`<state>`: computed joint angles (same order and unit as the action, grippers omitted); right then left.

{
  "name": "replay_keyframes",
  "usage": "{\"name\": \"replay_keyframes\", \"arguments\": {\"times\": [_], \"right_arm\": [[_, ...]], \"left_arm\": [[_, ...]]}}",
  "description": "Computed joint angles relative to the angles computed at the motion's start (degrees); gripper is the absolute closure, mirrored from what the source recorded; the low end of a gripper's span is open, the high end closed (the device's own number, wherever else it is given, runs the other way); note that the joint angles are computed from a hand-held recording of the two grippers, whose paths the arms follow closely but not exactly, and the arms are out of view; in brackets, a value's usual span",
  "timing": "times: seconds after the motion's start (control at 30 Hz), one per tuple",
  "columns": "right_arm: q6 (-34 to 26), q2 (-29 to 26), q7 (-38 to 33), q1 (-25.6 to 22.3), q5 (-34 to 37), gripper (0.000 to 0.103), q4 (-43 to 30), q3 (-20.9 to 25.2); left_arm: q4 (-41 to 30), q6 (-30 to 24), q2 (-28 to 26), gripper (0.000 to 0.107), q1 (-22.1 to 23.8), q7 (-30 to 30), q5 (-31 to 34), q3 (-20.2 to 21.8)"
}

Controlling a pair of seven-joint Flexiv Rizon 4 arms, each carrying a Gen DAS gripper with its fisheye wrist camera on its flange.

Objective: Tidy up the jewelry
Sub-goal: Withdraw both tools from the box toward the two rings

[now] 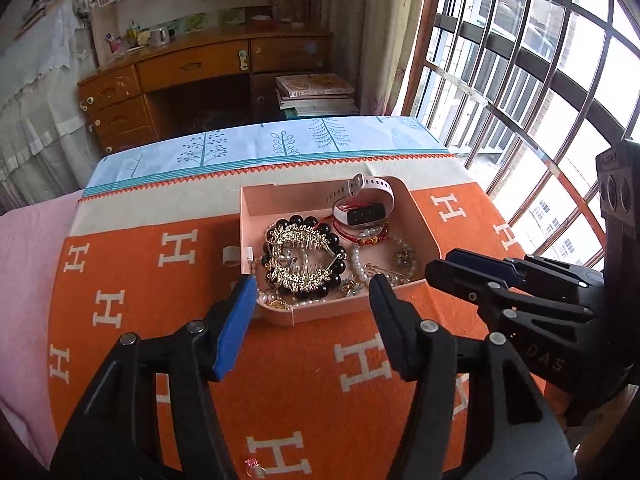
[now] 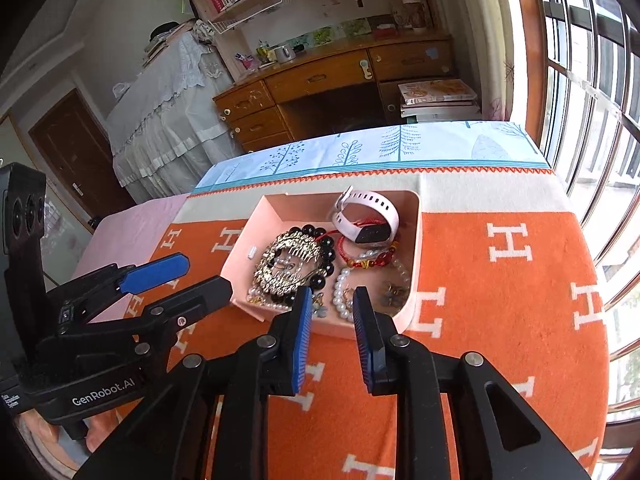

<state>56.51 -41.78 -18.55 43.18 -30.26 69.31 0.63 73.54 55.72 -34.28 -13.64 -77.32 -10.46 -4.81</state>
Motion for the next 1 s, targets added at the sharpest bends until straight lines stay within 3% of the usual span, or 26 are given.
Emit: {"name": "replay_keyframes", "arguments": {"times": [0.13,0.37,0.5,0.57,0.63,0.73,1.0], "right_arm": [[1.9,2.0,3.6,2.1,-2.0,0.069,3.3,-1.1],[5.3,5.0,11.4,5.1,-7.4,0.067,8.6,-2.1],[4.9,5.1,12.1,6.0,-9.2,0.064,8.7,-1.0],[4.5,4.9,11.6,6.6,-9.9,0.061,8.4,-0.5],[3.5,4.6,10.9,7.3,-10.6,0.05,8.0,-0.3],[1.9,4.5,11.1,9.2,-13.2,0.044,8.1,-1.0],[0.2,3.8,9.9,10.7,-15.3,0.04,9.3,0.3]], "left_arm": [[6.6,3.5,4.4,0.051,0.7,0.4,-0.3,-0.1],[18.5,10.4,11.9,0.051,2.6,2.4,-3.4,-1.0],[24.9,13.7,15.6,0.051,4.0,4.4,-6.9,-2.0],[27.7,15.6,17.2,0.051,4.3,5.0,-8.1,-2.0],[30.0,17.2,18.5,0.051,4.3,5.0,-8.3,-1.4],[32.9,18.3,20.3,0.051,4.6,5.7,-9.1,-1.2],[36.9,16.7,22.5,0.051,4.8,4.6,-7.2,0.8]]}}
